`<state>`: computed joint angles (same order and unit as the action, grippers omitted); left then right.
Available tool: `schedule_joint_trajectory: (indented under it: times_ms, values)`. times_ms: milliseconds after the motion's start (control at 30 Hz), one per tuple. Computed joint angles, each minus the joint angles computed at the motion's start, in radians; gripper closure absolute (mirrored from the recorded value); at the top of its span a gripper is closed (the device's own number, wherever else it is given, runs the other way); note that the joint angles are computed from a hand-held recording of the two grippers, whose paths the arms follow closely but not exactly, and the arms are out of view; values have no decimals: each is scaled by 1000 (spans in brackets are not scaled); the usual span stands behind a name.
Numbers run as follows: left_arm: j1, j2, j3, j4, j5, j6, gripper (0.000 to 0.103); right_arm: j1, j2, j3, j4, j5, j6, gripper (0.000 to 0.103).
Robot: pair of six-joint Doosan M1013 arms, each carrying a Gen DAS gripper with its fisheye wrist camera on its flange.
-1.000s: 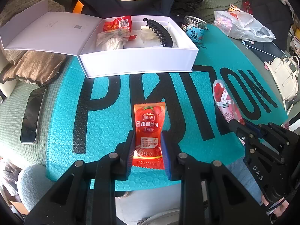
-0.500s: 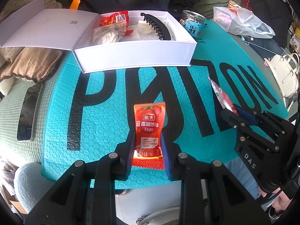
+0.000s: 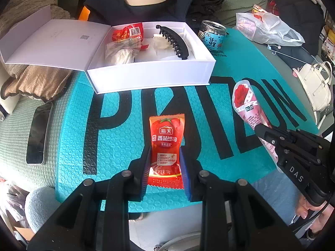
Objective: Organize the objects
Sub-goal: 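Carry the red packet with the left tool while the right tool carries the pink packet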
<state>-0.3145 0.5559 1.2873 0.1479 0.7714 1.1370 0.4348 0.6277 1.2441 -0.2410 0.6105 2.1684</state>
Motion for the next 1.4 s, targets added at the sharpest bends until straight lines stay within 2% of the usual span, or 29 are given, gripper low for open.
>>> schedule_joint_trajectory:
  times_ms: [333, 633, 1033, 1400]
  values:
    - [-3, -17, -25, 51, 3, -16, 78, 3, -19, -24, 37, -12, -73, 94]
    - [2, -16, -68, 79, 1, -6, 78, 1, -7, -84, 83, -16, -156, 94]
    - [26, 26, -162, 58, 22, 31, 78, -12, 42, -201, 154, 5, -275, 94]
    - [54, 105, -301, 48, 66, 67, 78, -30, 120, -348, 198, 44, -355, 94]
